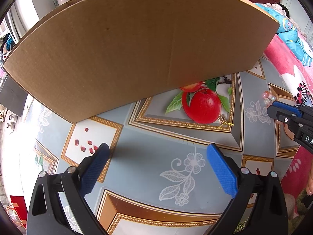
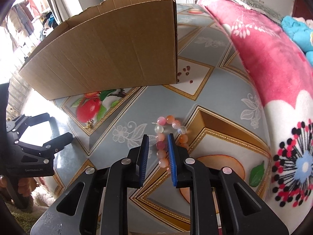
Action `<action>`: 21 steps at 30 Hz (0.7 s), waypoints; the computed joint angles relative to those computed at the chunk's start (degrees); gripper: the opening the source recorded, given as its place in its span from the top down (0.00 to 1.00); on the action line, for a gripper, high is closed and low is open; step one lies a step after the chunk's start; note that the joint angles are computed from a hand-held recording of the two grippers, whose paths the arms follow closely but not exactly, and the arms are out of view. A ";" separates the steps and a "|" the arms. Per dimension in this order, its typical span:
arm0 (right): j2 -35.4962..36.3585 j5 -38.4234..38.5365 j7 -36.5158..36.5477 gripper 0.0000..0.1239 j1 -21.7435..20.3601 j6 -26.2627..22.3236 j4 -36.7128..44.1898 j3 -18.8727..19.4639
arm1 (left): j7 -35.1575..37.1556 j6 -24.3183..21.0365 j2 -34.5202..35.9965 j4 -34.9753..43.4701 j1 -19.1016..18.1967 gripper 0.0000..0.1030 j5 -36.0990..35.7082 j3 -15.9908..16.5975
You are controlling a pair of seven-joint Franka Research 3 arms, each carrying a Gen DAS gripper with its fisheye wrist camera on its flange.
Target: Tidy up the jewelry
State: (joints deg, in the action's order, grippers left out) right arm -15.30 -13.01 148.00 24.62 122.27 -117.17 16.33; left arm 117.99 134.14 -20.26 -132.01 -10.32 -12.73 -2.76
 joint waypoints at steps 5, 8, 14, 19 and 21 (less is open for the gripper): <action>1.49 -1.37 -0.52 0.85 0.49 -2.40 2.02 0.50 | 0.01 -0.03 0.04 0.03 0.04 0.05 0.02 -0.01; 2.48 -3.05 -0.60 0.90 0.95 -4.92 3.50 0.86 | 0.05 0.17 -0.04 -0.07 0.00 0.05 -0.02 -0.03; 1.85 -2.74 -0.06 0.94 1.88 -4.43 2.92 0.15 | 3.96 1.48 -0.77 -1.27 -0.73 0.05 -1.83 1.23; 0.02 -0.63 0.54 0.94 1.32 -1.14 0.34 -0.48 | 11.52 1.50 -1.82 -1.63 -3.23 0.06 -11.60 5.06; -0.48 -0.18 0.84 0.94 0.98 -0.14 -0.37 -0.36 | 15.14 1.35 -2.46 -1.72 -3.95 0.07 -15.66 5.69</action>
State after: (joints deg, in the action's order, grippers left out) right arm -15.79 -13.19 148.84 25.60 122.13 -117.54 15.96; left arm 133.13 135.48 -22.72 -133.73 -14.27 -28.40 2.93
